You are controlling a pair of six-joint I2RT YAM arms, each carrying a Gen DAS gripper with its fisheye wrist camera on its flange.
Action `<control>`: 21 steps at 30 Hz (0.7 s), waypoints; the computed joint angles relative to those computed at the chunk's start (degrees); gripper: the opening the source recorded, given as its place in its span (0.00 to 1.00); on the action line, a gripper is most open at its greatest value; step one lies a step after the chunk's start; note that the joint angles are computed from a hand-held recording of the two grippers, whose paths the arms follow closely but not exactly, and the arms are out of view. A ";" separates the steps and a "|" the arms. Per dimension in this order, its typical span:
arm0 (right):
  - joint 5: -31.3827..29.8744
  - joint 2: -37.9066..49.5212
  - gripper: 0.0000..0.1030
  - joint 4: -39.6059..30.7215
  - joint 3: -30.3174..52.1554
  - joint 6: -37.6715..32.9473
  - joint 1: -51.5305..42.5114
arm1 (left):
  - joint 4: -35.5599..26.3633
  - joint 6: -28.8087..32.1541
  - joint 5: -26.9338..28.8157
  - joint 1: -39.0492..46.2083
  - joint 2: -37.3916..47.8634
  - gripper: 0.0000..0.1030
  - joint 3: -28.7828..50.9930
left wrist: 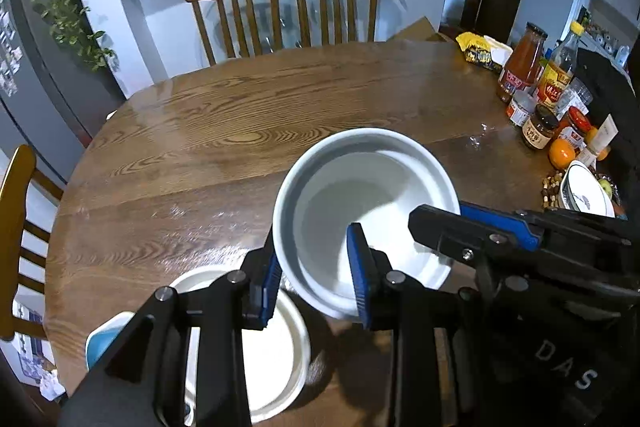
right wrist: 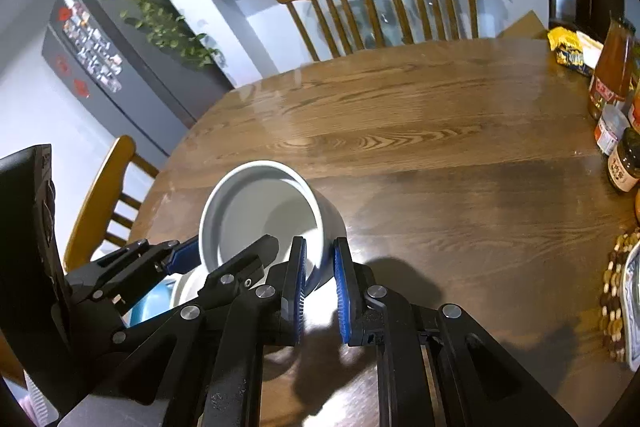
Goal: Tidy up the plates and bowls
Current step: 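Lift and carry the ramekin with the left gripper over the bowls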
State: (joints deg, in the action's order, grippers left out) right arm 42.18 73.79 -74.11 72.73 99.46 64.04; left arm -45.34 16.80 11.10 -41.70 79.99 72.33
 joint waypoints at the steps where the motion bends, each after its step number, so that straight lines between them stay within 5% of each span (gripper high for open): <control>1: 0.34 1.54 0.15 -0.80 1.68 0.50 0.82 | -0.31 0.41 0.63 1.02 -1.04 0.27 -0.61; 10: 1.17 10.40 0.15 -1.90 9.98 1.24 4.44 | -2.16 4.03 3.96 8.59 -7.48 0.27 -4.73; 21: -1.66 18.18 0.15 3.70 16.11 -5.86 3.08 | -5.42 10.34 7.42 18.96 -7.06 0.28 -5.00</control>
State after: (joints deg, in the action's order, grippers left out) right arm 40.53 91.97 -70.42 88.84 93.60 67.12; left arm -50.77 27.14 18.52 -22.75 72.93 67.32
